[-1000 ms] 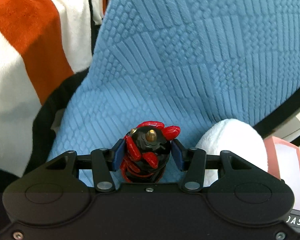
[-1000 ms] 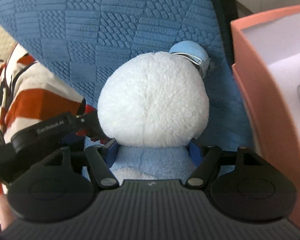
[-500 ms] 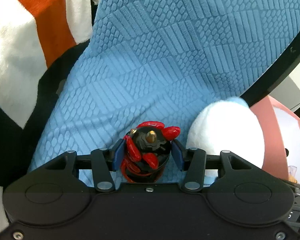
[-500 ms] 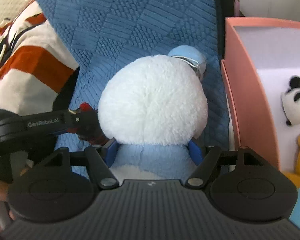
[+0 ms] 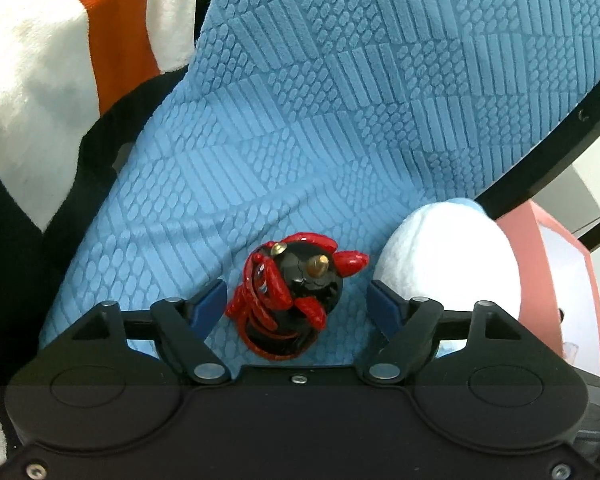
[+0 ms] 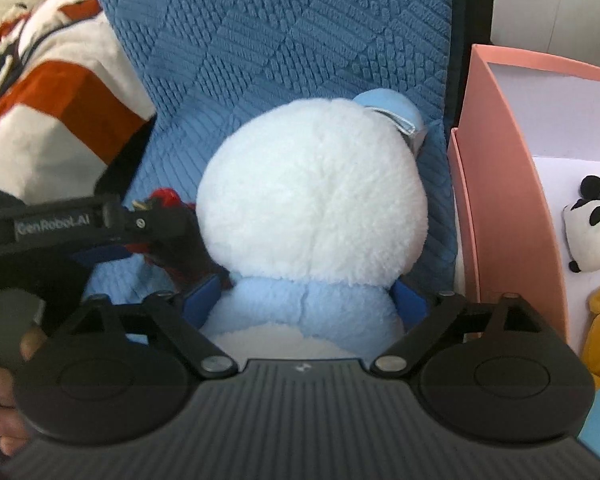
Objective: Organize objects
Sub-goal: 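Lift and carry the snowman with right tool while left tool carries the red-black plush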
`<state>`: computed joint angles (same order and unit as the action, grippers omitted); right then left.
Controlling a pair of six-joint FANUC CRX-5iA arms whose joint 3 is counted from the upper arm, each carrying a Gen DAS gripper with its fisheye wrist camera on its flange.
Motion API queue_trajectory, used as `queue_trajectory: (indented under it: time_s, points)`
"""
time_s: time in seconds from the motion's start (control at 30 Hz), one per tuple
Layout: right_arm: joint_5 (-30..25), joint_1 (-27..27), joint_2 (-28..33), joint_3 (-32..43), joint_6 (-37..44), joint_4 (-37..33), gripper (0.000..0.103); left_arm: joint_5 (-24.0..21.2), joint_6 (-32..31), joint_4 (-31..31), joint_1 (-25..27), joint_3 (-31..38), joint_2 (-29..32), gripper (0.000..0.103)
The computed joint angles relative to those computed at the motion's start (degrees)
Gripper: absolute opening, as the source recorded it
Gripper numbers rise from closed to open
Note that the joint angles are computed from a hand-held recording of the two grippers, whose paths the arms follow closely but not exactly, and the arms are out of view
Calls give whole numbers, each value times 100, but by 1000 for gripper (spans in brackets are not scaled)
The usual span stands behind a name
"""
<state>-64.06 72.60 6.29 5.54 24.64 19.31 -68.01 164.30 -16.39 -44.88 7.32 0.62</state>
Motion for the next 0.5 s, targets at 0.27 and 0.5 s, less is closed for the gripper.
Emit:
queue_trajectory:
  time_s: [0.27,0.5]
  points:
    - [190,30,-18,-189,-478,178,84,72,-217,230,110,8,157,75]
    - [111,100,38,-140,-486,388,79,15,-104,122,109,92,283,72]
